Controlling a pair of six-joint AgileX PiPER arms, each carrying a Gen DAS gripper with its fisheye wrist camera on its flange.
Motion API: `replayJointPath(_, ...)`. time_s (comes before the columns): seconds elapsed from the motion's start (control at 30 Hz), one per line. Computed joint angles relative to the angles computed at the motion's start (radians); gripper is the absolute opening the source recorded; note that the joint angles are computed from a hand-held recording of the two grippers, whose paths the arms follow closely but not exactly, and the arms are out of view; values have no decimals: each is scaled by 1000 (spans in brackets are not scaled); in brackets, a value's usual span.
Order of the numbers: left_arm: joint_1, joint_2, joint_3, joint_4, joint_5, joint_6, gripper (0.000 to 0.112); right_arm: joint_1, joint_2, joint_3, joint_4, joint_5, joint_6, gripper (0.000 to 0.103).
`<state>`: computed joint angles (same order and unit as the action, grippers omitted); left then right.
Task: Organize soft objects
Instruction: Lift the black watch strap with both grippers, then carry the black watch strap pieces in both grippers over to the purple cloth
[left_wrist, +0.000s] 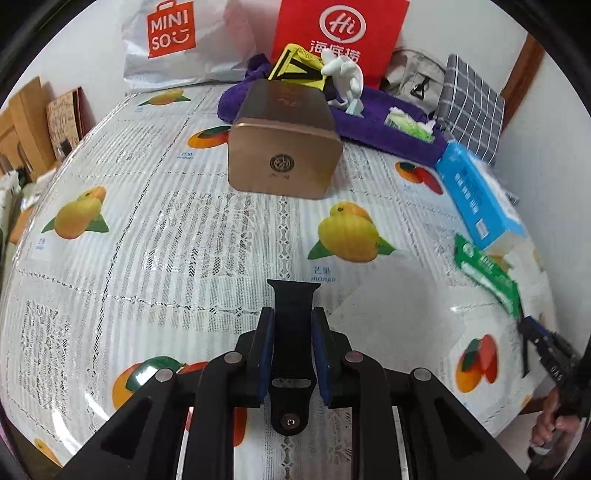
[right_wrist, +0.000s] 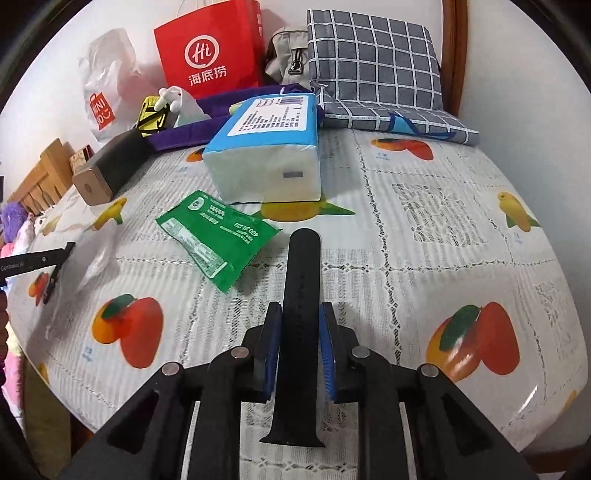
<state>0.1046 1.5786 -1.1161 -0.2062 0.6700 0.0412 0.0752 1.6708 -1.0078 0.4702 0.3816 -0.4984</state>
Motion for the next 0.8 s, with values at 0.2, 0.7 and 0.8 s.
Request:
replayJointPath(0.2,-8,-5,-30,41,29,-33,7,0,-37,-19,-1,28,7,20)
replayJointPath(0.7,-132,21,6,285,-41,-185,20,2,-13,-9,-15,32,30,21)
replayJointPath(0.8,-120,20,1,258,-34,-169,20,10,-11,-2,-6,24,24,20)
